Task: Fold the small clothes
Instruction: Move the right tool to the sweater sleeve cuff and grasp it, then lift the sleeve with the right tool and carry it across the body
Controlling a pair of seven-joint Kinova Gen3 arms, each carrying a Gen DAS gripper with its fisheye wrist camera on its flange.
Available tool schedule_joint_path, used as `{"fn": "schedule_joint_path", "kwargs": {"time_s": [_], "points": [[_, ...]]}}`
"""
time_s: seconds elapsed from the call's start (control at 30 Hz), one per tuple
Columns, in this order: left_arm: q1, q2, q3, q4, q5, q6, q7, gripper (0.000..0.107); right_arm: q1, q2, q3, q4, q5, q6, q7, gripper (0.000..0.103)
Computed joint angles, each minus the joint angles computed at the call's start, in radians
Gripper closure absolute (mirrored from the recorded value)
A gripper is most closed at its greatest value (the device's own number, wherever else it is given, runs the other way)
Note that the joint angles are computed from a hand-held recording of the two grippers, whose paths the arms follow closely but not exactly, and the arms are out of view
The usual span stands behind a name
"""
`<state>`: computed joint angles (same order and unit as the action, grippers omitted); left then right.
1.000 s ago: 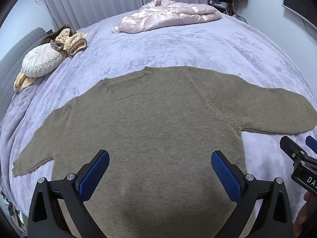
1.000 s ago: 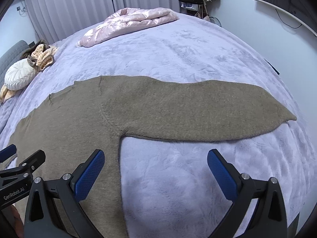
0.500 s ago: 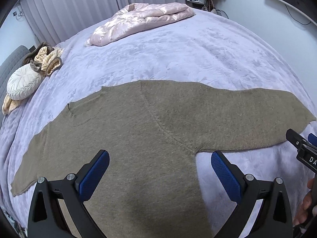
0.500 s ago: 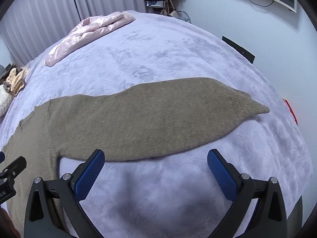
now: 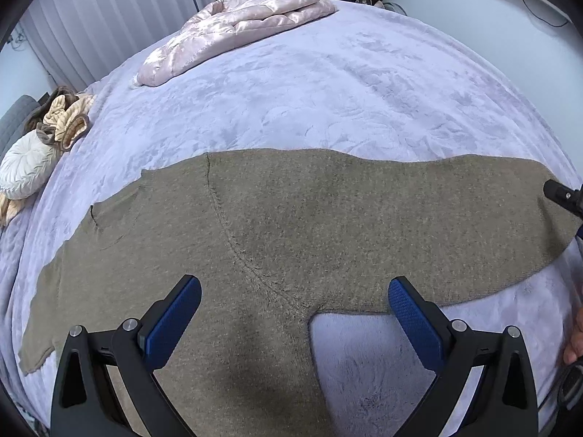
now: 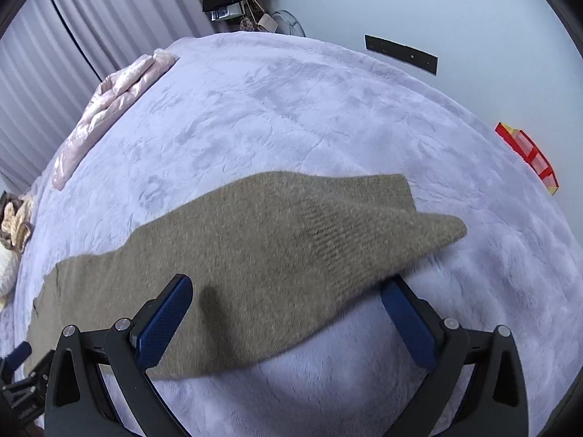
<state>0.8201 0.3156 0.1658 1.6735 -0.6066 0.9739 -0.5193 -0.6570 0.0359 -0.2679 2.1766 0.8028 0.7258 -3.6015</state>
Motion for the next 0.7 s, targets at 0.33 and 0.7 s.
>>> {"fn": "schedule_joint_path", "kwargs": {"time_s": [0.33,0.7], "points": [[-0.035,0.013,-0.018,0.015,0.027,-0.051,-0.001,0.004,0.065,-0.035,0.065,0.123,0.283,-0.264,-0.212,0.081],[-0.125,0.005,-0.031,0.093,0.165,-0.149,-0.052,0.004,0.166,-0.07,-0.295,-0.016,0.207,0.147,-0.109,0.098]]}}
